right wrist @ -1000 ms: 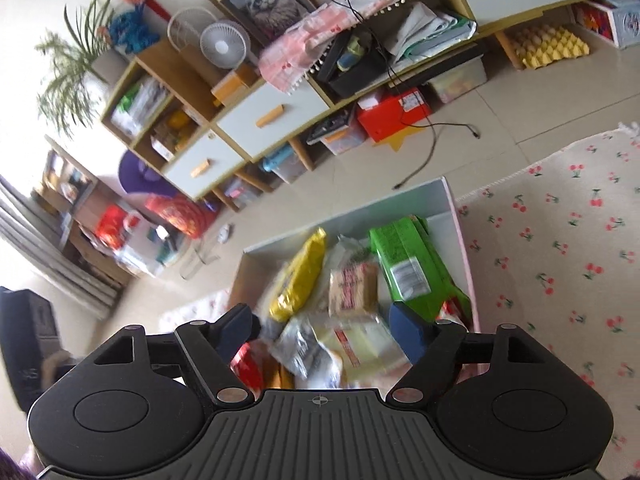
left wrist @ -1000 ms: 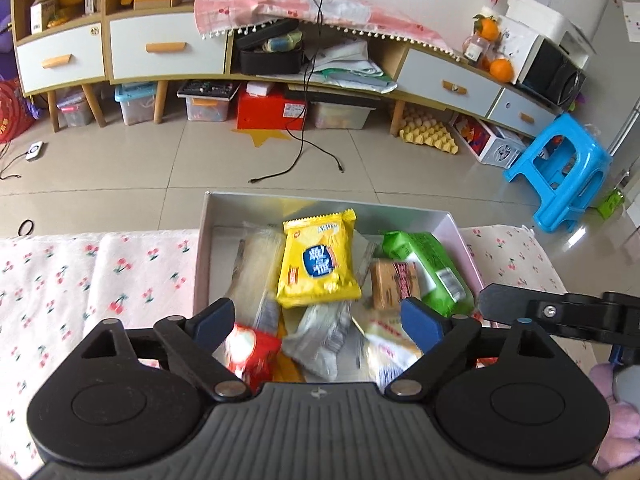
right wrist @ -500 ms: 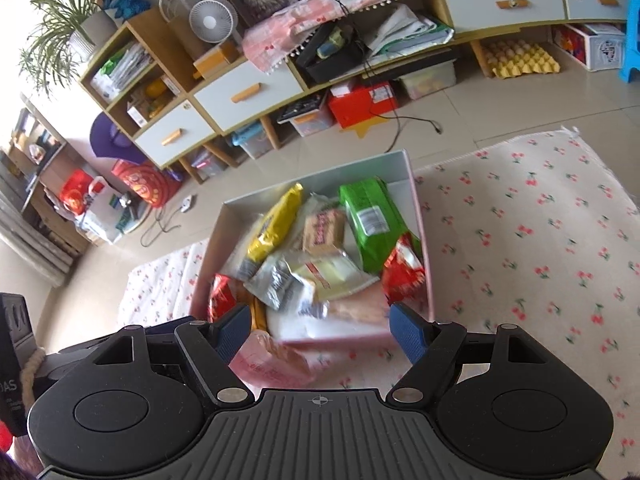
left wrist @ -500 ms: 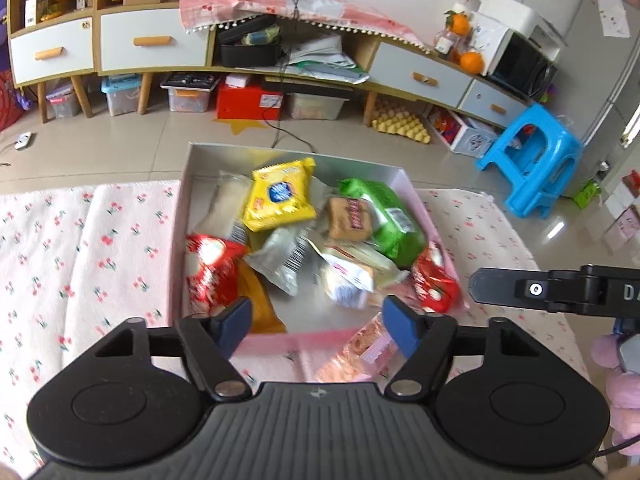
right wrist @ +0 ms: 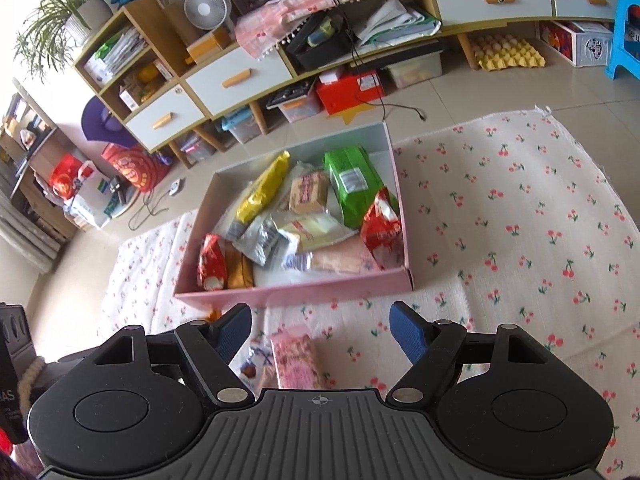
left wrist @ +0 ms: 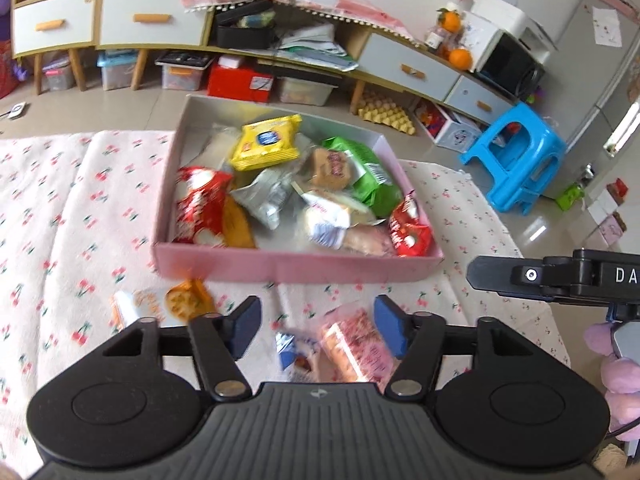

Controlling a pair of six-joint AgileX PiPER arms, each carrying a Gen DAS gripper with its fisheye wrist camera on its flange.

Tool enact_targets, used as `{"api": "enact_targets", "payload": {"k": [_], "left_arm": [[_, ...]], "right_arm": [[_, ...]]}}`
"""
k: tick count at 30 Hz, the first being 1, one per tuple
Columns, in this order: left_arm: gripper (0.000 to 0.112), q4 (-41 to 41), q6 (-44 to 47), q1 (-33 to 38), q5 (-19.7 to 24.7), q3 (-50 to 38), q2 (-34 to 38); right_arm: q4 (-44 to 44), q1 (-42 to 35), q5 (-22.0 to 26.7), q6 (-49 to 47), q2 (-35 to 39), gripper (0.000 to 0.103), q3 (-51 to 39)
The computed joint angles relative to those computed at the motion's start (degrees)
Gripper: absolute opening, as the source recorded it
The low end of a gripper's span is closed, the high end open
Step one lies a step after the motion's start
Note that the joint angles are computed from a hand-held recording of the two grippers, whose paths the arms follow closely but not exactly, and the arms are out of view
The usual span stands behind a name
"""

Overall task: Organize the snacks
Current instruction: 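Move both tools back toward the remaining snacks on the cloth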

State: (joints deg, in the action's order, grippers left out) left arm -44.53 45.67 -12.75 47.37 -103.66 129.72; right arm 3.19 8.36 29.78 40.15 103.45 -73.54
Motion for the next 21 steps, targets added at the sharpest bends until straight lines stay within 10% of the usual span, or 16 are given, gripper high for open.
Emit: {"api": "enact_targets", "payload": {"k": [6, 21], "left_arm": [[0.075, 3.76, 0.27, -0.10, -5.34, 7.43, -4.28], [0.095, -5.03, 33.04, 4.25, -13.81, 12.36, -2.94]], "right_arm": [[2.41, 0.70, -4.63, -2.41, -1.08, 0.081, 5.36], [-2.59, 4.55, -6.17, -2.97, 2.84, 0.084, 6.11]]}}
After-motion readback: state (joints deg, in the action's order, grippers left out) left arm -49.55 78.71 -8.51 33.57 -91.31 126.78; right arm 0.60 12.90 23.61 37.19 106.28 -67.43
